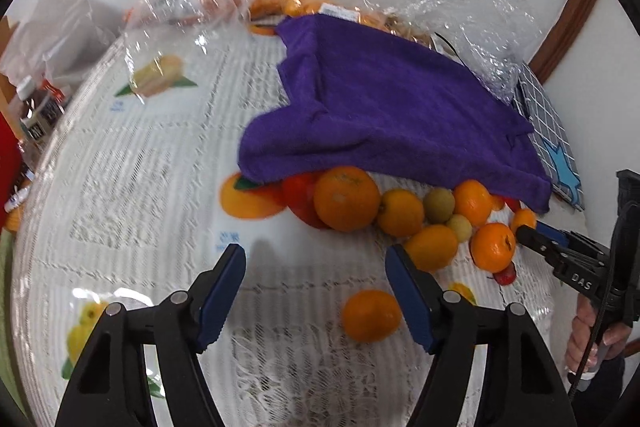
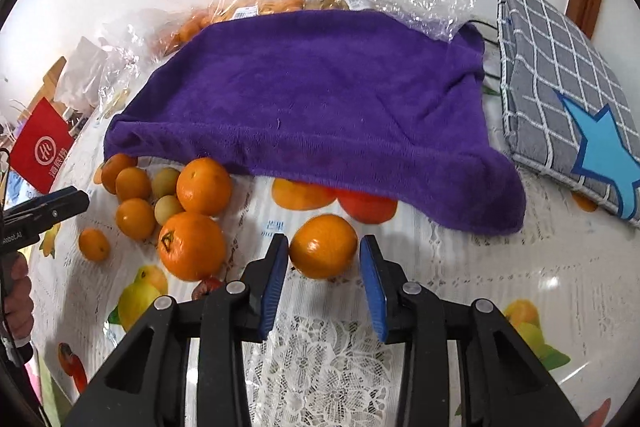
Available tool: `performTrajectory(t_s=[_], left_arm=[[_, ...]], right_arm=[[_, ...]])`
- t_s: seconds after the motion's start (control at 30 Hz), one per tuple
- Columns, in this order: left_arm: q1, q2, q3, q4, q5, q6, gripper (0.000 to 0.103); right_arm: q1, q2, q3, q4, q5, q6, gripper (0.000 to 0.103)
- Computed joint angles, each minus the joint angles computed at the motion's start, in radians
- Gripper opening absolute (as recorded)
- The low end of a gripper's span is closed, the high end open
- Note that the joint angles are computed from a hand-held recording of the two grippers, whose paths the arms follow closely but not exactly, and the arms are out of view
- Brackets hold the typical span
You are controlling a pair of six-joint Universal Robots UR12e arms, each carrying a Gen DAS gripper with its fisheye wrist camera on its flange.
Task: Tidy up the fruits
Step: 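Move the right tool toward the loose orange in front of the fruit row, then close the right gripper on the orange and lift it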
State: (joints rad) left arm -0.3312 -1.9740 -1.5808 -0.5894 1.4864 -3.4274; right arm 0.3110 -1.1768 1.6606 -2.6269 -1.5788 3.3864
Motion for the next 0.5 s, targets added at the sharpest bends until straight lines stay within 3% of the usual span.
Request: performTrajectory(t_s=[0.13,0.2,0.27,0.5], left_arm=[[-0.003,0.002,-0.009,-0.006,-0.050,0.014,0.065],[-0.008,0.000,-0.009,-0.016,-0.068,0.028,0.063],[-0.011,-0.003,-0.009,-0.027,-0.084,0.042,0.059],[-0.032,-0.006,-0.008,-0.026,-0.058,0.087,0.048]], right_arm=[[0.005,0.009,-0.002,-0.003,-0.004,-0.007,0.035],[0.010,0.009,0.002,-0.019,-0.016,-0.018,0.028],[0.011,0.007,0.005,-0.023,-0.013,-0.025,0.028],[0.004,0.007,0.007,-0.024,0.004,-0.024,0.029]])
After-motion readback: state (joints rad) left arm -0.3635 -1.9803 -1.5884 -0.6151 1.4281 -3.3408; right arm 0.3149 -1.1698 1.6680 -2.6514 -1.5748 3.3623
